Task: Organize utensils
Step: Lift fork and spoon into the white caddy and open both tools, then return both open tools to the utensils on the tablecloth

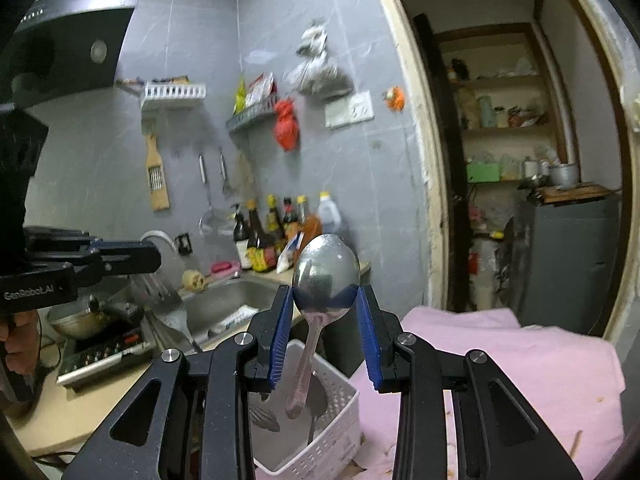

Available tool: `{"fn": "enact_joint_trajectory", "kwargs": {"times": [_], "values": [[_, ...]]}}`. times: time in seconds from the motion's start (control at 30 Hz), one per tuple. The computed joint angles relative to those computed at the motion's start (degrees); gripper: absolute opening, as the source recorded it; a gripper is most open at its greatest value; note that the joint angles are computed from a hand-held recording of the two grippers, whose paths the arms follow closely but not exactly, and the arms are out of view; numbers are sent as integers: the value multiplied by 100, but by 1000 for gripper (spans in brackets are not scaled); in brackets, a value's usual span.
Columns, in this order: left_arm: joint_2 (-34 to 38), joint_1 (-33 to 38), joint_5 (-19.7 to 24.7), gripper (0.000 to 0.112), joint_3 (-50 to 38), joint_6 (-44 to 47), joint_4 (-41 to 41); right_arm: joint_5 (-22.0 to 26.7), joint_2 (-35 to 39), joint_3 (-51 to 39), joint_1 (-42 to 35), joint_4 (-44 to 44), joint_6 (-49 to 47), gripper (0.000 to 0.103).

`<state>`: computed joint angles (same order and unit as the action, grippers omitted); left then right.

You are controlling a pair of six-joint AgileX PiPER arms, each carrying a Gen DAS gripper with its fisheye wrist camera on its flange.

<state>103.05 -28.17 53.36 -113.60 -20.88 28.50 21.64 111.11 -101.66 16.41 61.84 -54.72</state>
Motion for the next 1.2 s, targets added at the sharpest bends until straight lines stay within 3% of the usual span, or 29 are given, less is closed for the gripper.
{"fn": "enact_joint_trajectory", "kwargs": {"times": [0.33, 0.53, 0.73, 0.83, 0.9, 0.97, 1.2], "values": [[414, 108, 119, 4, -91, 1, -495, 404, 495, -149, -49, -98, 97, 29], [319, 331, -157, 10, 93, -58, -1053, 631, 542, -174, -103, -122, 151, 30], [110, 538, -712, 19, 586, -337, -1478, 549, 269, 214, -193, 198, -108, 39], [-23, 463, -1033, 31, 886, -627, -1316, 318, -90, 696, -306, 503, -302, 54], [-119, 358, -1330, 46, 1119, -908, -1083, 133, -378, 1061, -401, 701, -462, 60], [-165, 246, -1509, 50, 1244, -1161, -856, -73, -684, 1418, -503, 800, -572, 70], [54, -374, -1868, 73, 1296, -2051, 84, -610, -1570, 2186, -912, -60, 106, 90]]}}
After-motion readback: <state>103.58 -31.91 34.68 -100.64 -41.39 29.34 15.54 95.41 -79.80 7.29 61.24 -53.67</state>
